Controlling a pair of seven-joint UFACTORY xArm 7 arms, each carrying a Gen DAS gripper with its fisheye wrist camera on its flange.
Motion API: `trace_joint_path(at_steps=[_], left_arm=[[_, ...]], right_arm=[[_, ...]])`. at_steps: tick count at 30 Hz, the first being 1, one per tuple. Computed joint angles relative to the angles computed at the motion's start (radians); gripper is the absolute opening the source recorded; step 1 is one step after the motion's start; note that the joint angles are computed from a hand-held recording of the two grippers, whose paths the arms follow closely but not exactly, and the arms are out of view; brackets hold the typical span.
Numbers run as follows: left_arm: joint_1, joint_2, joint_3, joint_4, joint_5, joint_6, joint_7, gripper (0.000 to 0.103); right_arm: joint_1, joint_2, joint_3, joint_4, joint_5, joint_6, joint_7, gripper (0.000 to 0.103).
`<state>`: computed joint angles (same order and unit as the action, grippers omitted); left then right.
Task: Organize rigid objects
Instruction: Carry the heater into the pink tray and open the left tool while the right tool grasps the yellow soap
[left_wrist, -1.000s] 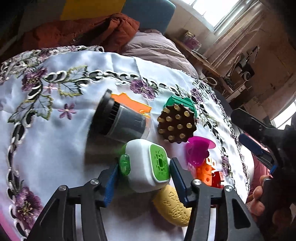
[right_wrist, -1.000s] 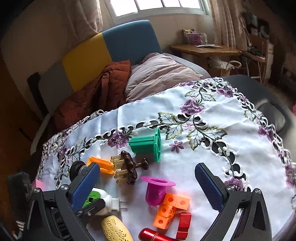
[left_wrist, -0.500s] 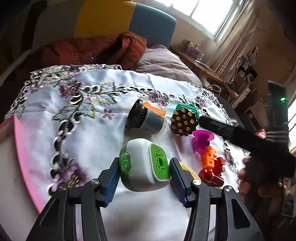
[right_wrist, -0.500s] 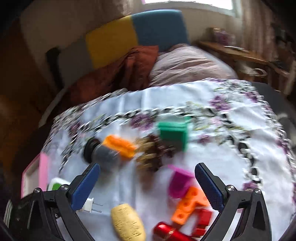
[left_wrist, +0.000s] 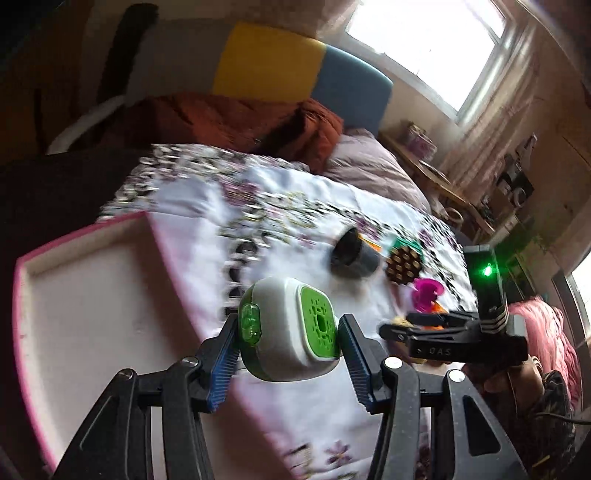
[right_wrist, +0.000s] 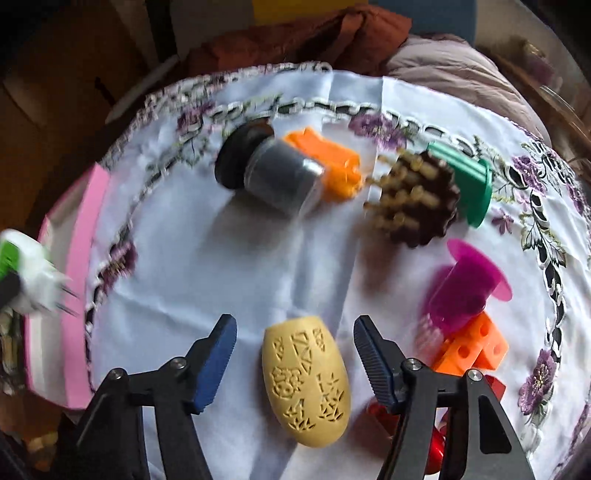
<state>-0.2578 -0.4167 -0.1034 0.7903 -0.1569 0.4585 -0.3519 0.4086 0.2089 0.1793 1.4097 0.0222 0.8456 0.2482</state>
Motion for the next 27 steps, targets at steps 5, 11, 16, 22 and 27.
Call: trace_joint_path(at_steps=[5,11,16,22,27], left_arm=[[0.100,-0.121,0.027,-0.080,0.075,0.061,-0.014,0.054],[0.224,-0.112,0.083,-0.098,0.133,0.097,-0.008,0.054],[0.292,-0.032,0.078,-0.072,0.192,0.088,-0.009,0.054],[0.330,0.010,0.071,-0.048,0.228,0.094,-0.055,0.055],[0.337,0.000,0.072,-0.041,0.251,0.116,-0.082,0.061]], right_arm=[[0.026,0.014,-0.008,0.017,-0.088,0.038,0.031,0.045],[0.020,0.012,-0.005,0.008,-0.075,0.034,0.029,0.045],[0.022,0.018,-0.007,0.005,-0.087,0.023,0.024,0.045],[0.033,0.010,-0.006,-0.007,-0.118,0.014,0.025,0.045],[0.043,0.004,-0.003,-0.015,-0.137,0.005,0.037,0.045]])
